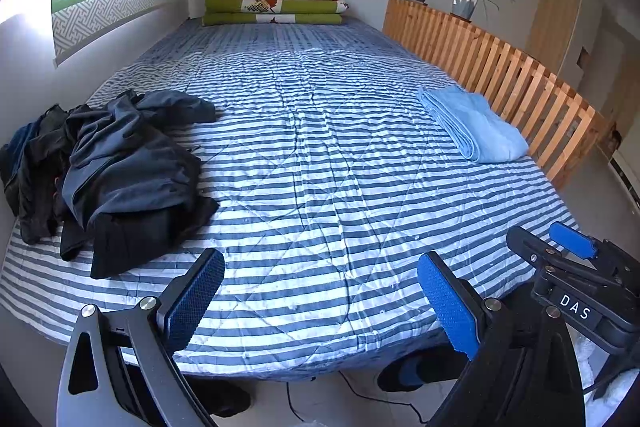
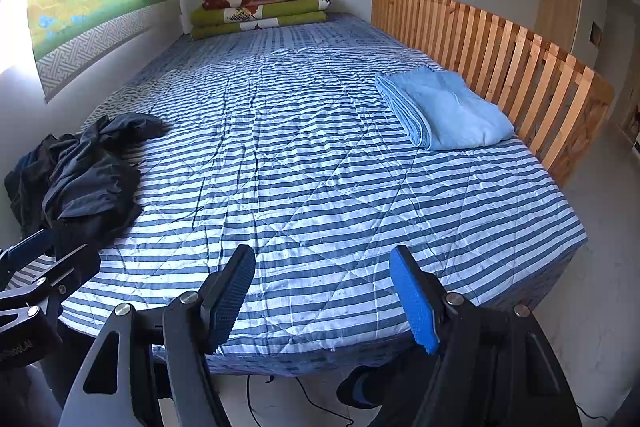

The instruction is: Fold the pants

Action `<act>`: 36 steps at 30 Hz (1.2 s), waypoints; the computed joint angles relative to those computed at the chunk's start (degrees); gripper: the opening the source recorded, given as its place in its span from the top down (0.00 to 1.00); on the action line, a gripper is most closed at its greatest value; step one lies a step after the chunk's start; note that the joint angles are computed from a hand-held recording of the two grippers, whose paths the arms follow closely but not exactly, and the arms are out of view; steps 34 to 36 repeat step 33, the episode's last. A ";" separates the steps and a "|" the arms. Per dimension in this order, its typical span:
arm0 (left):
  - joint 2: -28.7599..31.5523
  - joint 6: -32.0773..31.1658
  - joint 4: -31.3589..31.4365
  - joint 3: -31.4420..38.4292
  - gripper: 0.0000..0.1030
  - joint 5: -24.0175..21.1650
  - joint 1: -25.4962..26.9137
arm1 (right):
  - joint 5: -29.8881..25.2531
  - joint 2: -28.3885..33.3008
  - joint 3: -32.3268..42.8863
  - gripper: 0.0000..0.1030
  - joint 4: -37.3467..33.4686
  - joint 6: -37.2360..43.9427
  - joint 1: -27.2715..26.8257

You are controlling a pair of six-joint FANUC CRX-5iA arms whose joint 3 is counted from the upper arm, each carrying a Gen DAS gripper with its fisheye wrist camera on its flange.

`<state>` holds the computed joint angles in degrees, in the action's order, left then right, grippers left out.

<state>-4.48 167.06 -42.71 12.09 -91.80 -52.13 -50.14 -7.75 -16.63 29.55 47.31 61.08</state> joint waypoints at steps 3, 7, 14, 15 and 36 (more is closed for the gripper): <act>-0.13 0.05 0.04 -0.14 0.04 0.13 0.09 | -0.17 0.15 0.16 0.36 -0.26 0.07 0.02; -0.46 -0.02 0.17 -0.58 0.04 0.41 0.28 | -0.28 0.32 0.24 0.36 -0.34 0.16 0.11; -0.71 0.08 0.22 -0.88 0.04 0.53 0.46 | -0.33 0.48 0.37 0.36 -0.58 0.42 0.05; -0.75 0.02 0.33 -0.98 0.04 0.67 0.53 | -0.40 0.54 0.44 0.36 -0.70 0.47 0.08; 0.32 -0.30 -0.09 -0.51 0.04 0.55 0.62 | -0.21 1.15 0.73 0.36 -1.57 0.90 -0.30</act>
